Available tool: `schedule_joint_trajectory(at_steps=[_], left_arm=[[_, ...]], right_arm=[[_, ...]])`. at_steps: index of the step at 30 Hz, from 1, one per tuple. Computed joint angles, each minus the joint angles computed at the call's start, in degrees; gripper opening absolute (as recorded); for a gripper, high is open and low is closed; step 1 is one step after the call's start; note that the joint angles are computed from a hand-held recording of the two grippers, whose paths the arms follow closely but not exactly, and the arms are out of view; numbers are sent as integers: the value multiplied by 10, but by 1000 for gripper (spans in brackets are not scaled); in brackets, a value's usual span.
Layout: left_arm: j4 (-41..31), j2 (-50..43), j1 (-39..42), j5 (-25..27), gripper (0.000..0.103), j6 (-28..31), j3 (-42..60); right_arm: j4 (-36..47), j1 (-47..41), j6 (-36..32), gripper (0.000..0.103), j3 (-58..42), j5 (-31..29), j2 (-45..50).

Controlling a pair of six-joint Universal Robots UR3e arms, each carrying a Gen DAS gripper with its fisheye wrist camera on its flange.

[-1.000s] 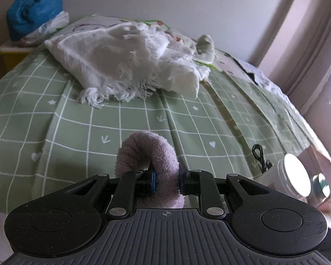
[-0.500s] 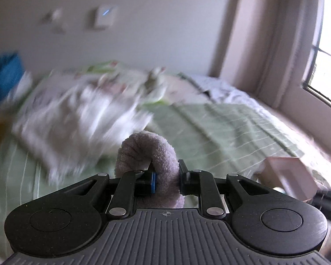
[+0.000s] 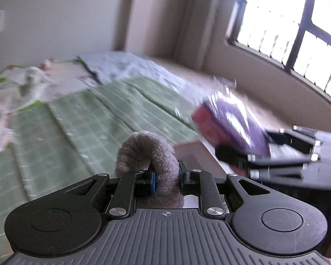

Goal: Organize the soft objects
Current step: 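Carry both items to the pink box and open both grippers inside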

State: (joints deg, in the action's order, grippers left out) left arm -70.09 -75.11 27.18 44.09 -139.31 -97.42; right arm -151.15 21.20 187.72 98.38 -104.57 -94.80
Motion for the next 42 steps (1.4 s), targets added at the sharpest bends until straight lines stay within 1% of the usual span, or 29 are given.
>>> schedule_joint_trajectory(at_steps=[2, 5, 7, 10, 12, 13, 14, 16, 18, 19, 20, 21, 22, 23, 24, 26, 28, 30, 31, 33, 35, 37, 39, 40, 41, 42], left_arm=[[98, -48, -68, 31, 21, -60, -29], [189, -124, -122, 59, 21, -118, -46], [229, -183, -155, 86, 21, -146, -31], [289, -248, -198, 137, 24, -177, -11], [310, -277, -214, 168, 26, -190, 0], [302, -295, -219, 180, 26, -194, 21], [293, -308, -222, 186, 26, -195, 36], [283, -326, -229, 193, 26, -191, 56], [269, -332, -234, 199, 26, -181, 72], [270, -329, -236, 198, 27, -174, 71], [295, -322, -242, 211, 29, -169, 60], [339, -309, -248, 227, 28, -170, 35], [369, -299, -239, 212, 28, -178, 16], [361, -285, -213, 161, 28, -187, 4], [335, -274, -189, 121, 30, -195, 2], [302, -239, -150, 84, 29, -185, -15], [285, -182, -106, 63, 29, -141, -55], [224, -108, -34, 26, 29, -73, -95], [151, -62, 26, -18, 29, -7, -114], [-21, 27, 146, -59, 29, 122, -120], [-180, 91, 266, -59, 29, 245, -99], [-312, 124, 386, -50, 28, 369, -77], [-434, 133, 506, -40, 29, 488, -67], [-474, 126, 552, -26, 28, 526, -63], [-492, 116, 588, -9, 28, 545, -68], [-492, 107, 605, 1, 28, 547, -76]], right_arm=[[-21, -58, 1, 72, 56, 37, -28], [-45, -143, -2, 72, 123, 103, -48], [-76, -192, -2, 72, 161, 145, -42], [-129, -230, 21, 72, 195, 183, -7], [-169, -255, 39, 72, 224, 220, 13], [-185, -271, 44, 74, 237, 245, 22], [-201, -295, 44, 75, 257, 281, 28], [-226, -302, 60, 77, 248, 313, 73], [-230, -316, 64, 79, 247, 347, 89], [-234, -326, 68, 80, 255, 362, 88], [-247, -339, 76, 80, 269, 379, 84], [-259, -349, 84, 81, 281, 396, 81], [-267, -362, 89, 81, 293, 415, 75], [-276, -372, 97, 81, 305, 429, 65], [-290, -380, 107, 82, 318, 438, 51], [-312, -399, 120, 86, 346, 462, 25], [-305, -404, 129, 86, 356, 476, -1], [-281, -398, 137, 86, 365, 477, -32], [-275, -389, 148, 86, 368, 471, -40], [-258, -365, 166, 86, 368, 453, -52], [-231, -315, 174, 86, 356, 415, -63], [-226, -231, 175, 86, 337, 342, -62], [-236, -120, 165, 86, 315, 236, -41], [-238, -60, 154, 86, 301, 174, -21], [-235, 0, 154, 86, 283, 104, 6], [-226, 55, 159, 86, 264, 36, 36]])
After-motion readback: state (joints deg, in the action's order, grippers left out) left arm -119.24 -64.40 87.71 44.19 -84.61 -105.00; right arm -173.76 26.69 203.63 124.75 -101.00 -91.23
